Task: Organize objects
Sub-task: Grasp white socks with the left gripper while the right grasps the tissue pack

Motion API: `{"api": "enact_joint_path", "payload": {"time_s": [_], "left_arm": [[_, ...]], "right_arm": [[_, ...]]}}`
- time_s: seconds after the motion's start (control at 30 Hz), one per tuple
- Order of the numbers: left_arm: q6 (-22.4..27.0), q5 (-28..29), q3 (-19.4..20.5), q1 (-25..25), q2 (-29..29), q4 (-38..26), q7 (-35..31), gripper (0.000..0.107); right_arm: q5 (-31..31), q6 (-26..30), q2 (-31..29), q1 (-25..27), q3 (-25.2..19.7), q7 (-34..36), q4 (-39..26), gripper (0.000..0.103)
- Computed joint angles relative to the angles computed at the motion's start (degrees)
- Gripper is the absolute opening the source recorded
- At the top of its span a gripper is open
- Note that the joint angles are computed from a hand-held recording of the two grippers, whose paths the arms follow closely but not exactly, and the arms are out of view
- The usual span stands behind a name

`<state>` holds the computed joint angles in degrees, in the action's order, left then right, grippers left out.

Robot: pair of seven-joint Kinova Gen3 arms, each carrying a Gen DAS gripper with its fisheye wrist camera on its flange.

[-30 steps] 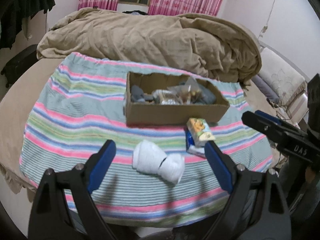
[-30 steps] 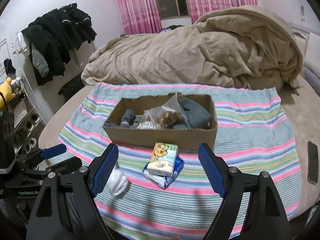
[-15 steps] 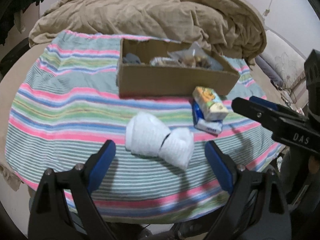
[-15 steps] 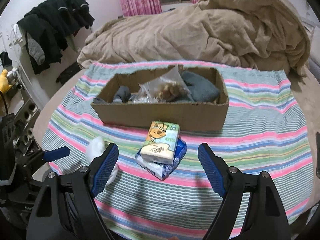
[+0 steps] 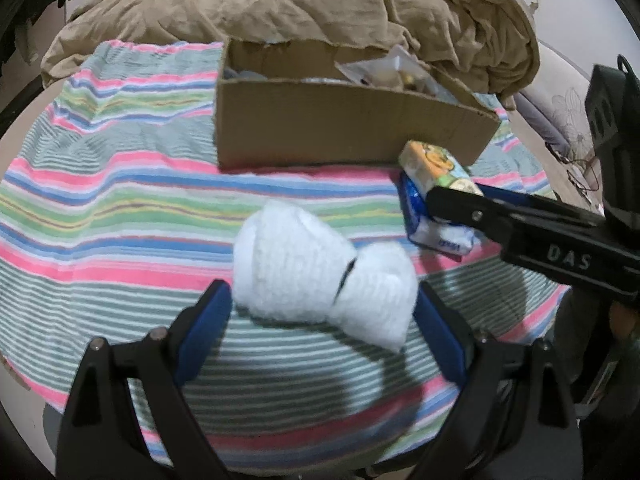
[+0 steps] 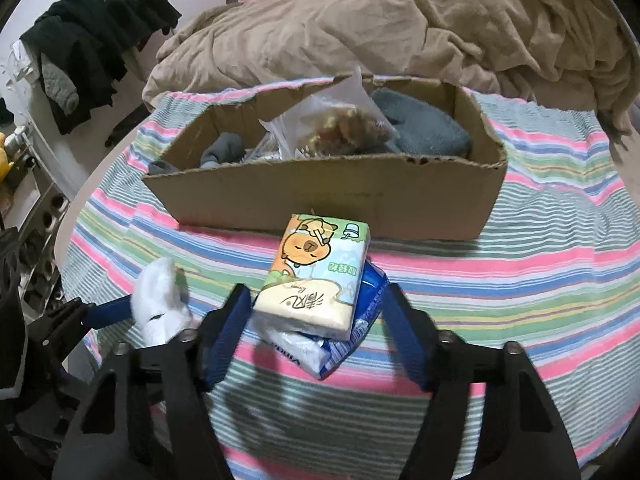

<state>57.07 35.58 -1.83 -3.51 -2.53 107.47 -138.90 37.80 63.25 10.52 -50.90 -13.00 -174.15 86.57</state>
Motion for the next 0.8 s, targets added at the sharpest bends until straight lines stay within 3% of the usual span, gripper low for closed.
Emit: {"api": "enact_joint_path", "payload": {"time_s": [0.1, 0.37, 0.8], "left_arm": [[-0.23, 0.88, 0.0, 0.17, -0.12, 0.47, -1.38, 0.078], [0.24, 2.05, -0.52, 0.23, -1.58, 0.84, -2.47, 0.061], [3.49, 4.71, -3.43, -0.56, -4.65, -1.35, -3.06, 0.06]], "right_arm": [[-0.53, -0.87, 0.15, 0.46, 0.15, 0.49, 0.54, 0.054], [1.45, -0.22, -1.32, -0.27, -0.48, -2.2, 1.73, 0.05], [7.64, 7.94, -4.94, -2.65, -4.42, -6.82, 0.74, 0.05]]}}
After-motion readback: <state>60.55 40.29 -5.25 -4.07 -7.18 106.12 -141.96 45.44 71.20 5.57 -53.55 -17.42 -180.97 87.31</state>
